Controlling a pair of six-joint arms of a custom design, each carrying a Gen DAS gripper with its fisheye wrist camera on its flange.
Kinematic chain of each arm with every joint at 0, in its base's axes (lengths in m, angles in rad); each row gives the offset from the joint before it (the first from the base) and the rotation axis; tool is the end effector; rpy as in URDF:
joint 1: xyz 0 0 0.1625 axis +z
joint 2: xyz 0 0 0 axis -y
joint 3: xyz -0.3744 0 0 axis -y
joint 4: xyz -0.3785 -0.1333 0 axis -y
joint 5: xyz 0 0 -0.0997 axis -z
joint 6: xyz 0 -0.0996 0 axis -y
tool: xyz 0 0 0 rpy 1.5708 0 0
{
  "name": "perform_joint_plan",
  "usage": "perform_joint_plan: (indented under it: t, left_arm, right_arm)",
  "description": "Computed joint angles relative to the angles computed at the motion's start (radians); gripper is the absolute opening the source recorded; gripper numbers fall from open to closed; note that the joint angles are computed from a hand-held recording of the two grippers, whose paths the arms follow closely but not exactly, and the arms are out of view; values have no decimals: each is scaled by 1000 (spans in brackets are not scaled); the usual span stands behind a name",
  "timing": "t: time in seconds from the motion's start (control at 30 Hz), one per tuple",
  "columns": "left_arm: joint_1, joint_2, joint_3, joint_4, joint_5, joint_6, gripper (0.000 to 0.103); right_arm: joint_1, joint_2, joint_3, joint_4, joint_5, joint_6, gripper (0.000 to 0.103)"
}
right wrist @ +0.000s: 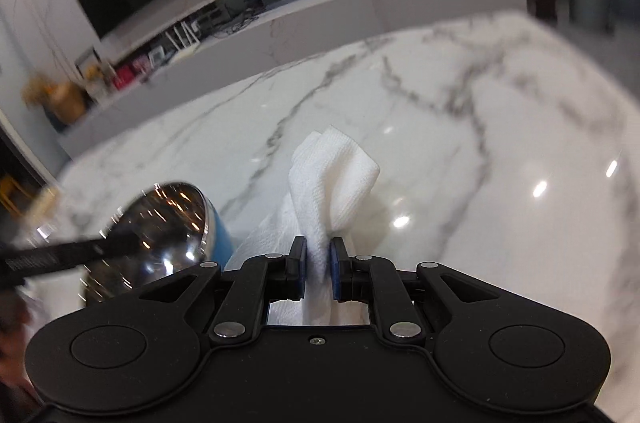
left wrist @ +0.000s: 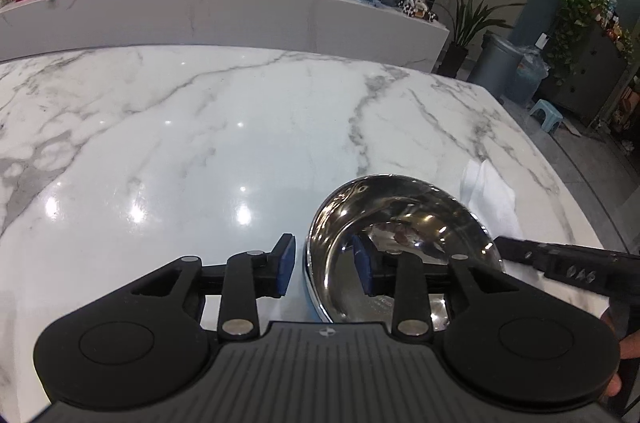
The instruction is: Clean bowl
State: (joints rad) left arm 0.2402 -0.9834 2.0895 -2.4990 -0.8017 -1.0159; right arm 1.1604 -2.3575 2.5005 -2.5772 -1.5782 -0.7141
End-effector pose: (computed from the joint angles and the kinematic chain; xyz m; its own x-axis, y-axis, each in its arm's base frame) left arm -0.4011 -0.3068 0.0477 -0.8396 0.1841 -0.5110 0.4600 0.7414 -0.4886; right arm 0.0218 -0.2822 0.3840 -0.8610 -0.0849 0.5014 -0.4031 0.7150 -0.5712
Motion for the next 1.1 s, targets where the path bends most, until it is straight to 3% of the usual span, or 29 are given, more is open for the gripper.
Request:
perform_joint_plan:
  t: [0.17, 0.33, 0.43, 0.5, 0.57, 0.63, 0.83, 0.97, 1.1]
  left_arm:
    - [-27, 7, -16, 54, 42, -20, 41]
    - [-40, 6, -26, 65, 63, -29, 52]
    - [-49, 7, -31, 75, 78, -36, 59]
    - [-62, 7, -33, 90, 96, -50, 61]
    - [-75, 5, -26, 85, 107, -55, 65]
    - [-94, 7, -13, 62, 128, -57, 69]
    - [-137, 22, -9, 107, 209, -108, 74]
    - [-142, 19, -14, 149, 214, -133, 74]
    - [-139, 17, -24, 203, 213, -190, 74]
  right_arm:
    - [54, 53, 15, -50, -127, -19, 11]
    - [90, 68, 6, -52, -179, -2, 13]
    - [96, 39, 10, -46, -174, 0, 13]
    - [79, -8, 14, -33, -131, 4, 14]
    - [66, -52, 23, -37, -93, 1, 20]
    - [61, -96, 39, -56, -68, -6, 38]
    - [81, -168, 72, -118, -52, -26, 52]
    - [103, -191, 88, -103, -71, -10, 64]
    - [202, -89, 108, -228, -175, -34, 73]
